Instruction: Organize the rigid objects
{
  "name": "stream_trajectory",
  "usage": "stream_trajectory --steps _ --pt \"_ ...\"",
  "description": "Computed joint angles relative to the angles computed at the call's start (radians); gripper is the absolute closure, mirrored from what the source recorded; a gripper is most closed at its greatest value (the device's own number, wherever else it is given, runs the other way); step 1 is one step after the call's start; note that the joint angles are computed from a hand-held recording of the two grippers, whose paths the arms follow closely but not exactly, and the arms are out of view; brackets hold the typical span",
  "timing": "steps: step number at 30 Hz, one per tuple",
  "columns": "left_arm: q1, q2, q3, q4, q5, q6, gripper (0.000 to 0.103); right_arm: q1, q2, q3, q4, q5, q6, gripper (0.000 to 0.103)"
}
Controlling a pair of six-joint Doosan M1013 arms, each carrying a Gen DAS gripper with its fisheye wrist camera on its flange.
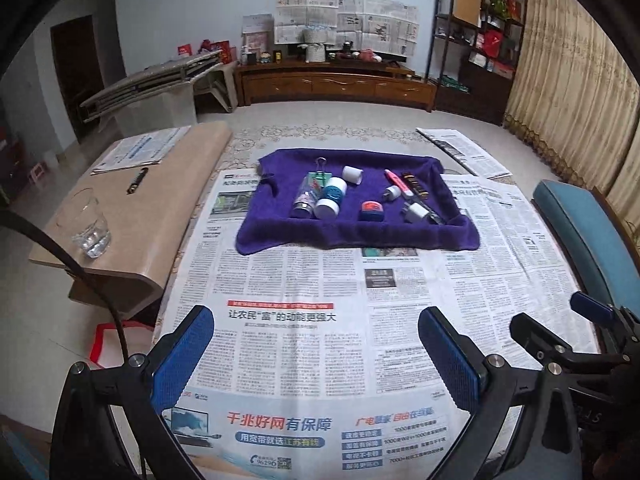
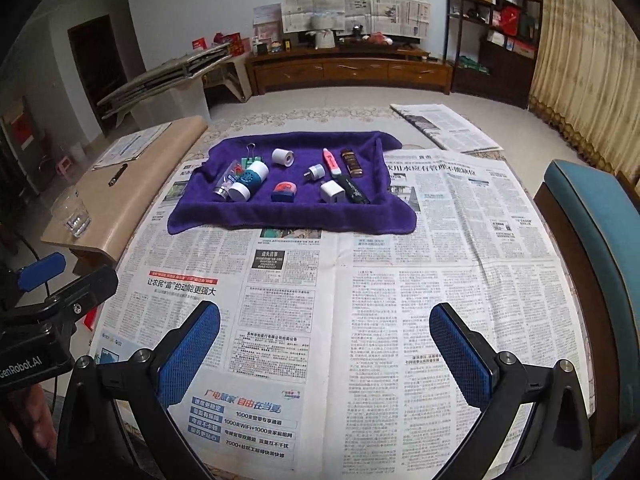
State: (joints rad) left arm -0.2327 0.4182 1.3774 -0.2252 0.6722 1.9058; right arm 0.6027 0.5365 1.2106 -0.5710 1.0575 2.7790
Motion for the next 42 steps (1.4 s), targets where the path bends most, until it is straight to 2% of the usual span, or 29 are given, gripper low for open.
stream_trajectory --steps 12,24,42 --pt "-0.005 0.006 0.007 -0.012 0.015 0.007 0.0 0.01 0.008 -0.013 -0.03 0.044 0.026 0.0" --pt "-0.009 -0.004 0.022 0.048 -0.015 -0.027 0.0 0.009 0.016 -0.023 -0.022 0.049 0.037 0.0" --pt "0.002 0.003 0.014 0.062 -0.002 -0.035 0.0 0.014 0.027 -0.042 -0.017 0.082 0.023 0.0"
